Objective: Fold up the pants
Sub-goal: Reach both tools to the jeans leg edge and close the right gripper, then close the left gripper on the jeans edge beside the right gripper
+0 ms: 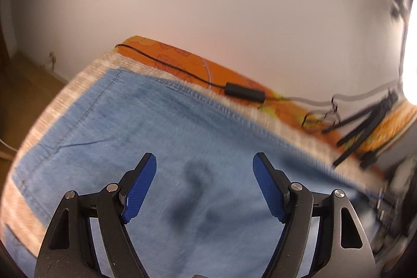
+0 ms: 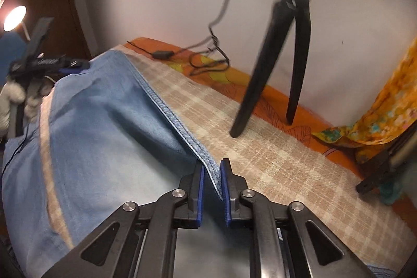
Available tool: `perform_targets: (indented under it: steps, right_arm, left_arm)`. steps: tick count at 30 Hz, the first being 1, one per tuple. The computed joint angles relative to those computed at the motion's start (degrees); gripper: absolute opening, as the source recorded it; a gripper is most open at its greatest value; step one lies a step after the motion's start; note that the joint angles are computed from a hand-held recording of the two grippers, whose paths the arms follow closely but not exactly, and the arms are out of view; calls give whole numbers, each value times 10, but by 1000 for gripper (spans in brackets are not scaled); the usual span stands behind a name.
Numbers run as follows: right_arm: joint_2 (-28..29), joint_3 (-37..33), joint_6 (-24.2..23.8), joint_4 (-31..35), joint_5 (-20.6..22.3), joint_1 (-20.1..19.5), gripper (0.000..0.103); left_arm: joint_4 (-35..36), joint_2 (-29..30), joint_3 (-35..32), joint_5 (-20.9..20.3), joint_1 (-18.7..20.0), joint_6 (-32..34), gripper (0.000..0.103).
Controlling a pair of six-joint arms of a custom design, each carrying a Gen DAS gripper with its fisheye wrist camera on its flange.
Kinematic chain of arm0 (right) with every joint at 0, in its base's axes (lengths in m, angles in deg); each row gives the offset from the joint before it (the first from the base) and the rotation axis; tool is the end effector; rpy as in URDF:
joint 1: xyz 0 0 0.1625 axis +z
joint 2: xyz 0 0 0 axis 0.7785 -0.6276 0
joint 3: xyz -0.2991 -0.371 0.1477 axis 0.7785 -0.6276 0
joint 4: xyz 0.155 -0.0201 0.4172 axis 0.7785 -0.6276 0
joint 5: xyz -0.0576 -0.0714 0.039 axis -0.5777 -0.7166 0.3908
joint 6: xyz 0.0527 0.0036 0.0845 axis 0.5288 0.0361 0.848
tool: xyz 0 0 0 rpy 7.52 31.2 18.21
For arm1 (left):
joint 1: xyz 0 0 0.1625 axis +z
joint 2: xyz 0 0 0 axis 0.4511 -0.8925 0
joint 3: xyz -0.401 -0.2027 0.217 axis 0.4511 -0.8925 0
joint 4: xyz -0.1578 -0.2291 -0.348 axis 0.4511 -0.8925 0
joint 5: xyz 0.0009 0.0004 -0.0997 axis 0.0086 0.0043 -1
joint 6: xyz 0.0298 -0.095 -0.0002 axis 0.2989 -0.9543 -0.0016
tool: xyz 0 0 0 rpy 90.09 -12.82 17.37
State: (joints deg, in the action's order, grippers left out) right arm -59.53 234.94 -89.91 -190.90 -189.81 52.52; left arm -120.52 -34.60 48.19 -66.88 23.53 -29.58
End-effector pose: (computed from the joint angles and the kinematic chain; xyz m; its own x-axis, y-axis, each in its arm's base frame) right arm 0.1619 -0.3304 0.2353 -0.6823 -0.2718 0.6786 -0.6109 0.7219 -0.3251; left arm -0.1890 -0.5208 0.1482 -0.8942 0.1824 -0.4088 0.3627 0.8305 -0.4227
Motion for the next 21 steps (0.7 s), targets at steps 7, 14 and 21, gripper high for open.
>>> perform_targets:
  steps: [7, 14, 21]
  right_arm:
    - [13, 28, -19, -27, -55, 79, 5]
    - [50, 52, -18, -54, -69, 128, 2]
    - [45, 62, -2, -29, -74, 156, 2]
  left_arm:
    - [36, 29, -39, -3, -7, -34, 76]
    - [118, 63, -70, 60, -31, -46, 77]
    - [124, 61, -62, 71, -14, -102, 50]
